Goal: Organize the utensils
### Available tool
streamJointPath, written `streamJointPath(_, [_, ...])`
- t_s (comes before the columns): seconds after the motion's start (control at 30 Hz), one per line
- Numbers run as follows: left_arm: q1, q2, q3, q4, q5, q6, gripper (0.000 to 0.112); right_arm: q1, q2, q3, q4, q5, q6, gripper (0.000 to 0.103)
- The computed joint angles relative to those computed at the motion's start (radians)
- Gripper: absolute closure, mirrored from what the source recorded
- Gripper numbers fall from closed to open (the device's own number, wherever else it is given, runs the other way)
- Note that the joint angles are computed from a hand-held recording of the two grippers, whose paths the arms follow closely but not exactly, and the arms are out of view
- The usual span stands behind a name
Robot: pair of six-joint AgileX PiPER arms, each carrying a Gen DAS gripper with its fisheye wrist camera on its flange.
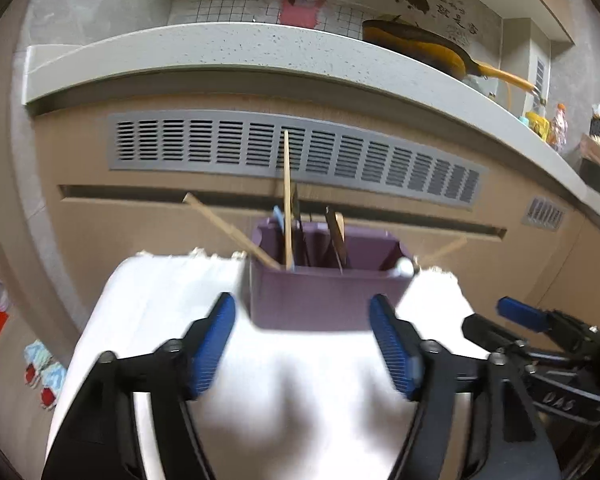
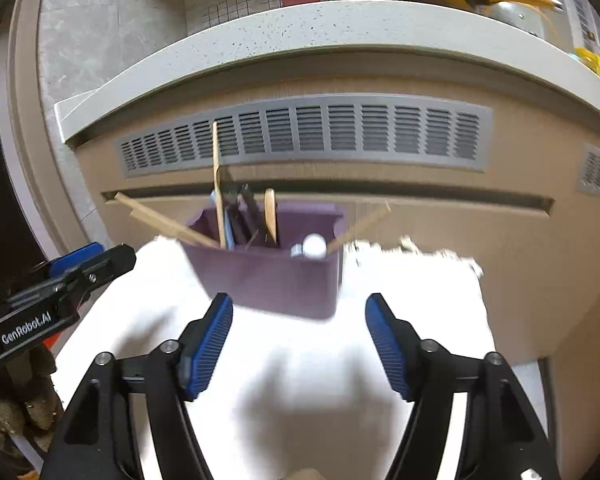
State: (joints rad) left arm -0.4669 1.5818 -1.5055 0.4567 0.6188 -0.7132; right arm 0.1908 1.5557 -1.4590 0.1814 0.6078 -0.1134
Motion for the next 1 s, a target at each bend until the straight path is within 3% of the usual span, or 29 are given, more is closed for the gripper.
streamJointPath(0.17, [-0.166, -0.167, 0.237, 0.322, 0.052, -0.287, 0.025, 0.001, -0.182, 0.236, -0.045, -0.026, 0.038, 0.025])
streamJointPath(0.27, [-0.273, -0.234, 0.335, 0.451, 0.108, -0.435, 0.010, 0.027, -0.290, 0.376, -0.133, -0.058, 0.137, 0.018])
streamJointPath(0.43, [-0.504, -0.305, 0.457, 0.628, 0.318, -0.658, 0.009, 0.096, -0.474, 0.571, -0.362, -0.107, 0.411, 0.010])
streamJointPath(0.57, [-0.644, -0.304, 0.484, 0.674, 0.500, -0.764, 0.009, 0.210, -0.590, 0.678, -0.650, -0.079, 0.718, 0.004])
streamJointPath(0.67, [-0.693, -0.308, 0.492, 0.664, 0.551, -0.799, 0.009, 0.297, -0.652, 0.729, -0.842, -0.025, 0.904, 0.004])
streamJointPath(0.87, [-0.711, -0.322, 0.489, 0.633, 0.558, -0.800, 0.009, 0.312, -0.723, 0.759, -0.894, 0.016, 0.957, 0.002])
streamJointPath(1.0, [-0.724, -0.323, 0.478, 0.636, 0.577, -0.804, 0.009, 0.281, -0.733, 0.759, -0.843, 0.005, 0.903, 0.002])
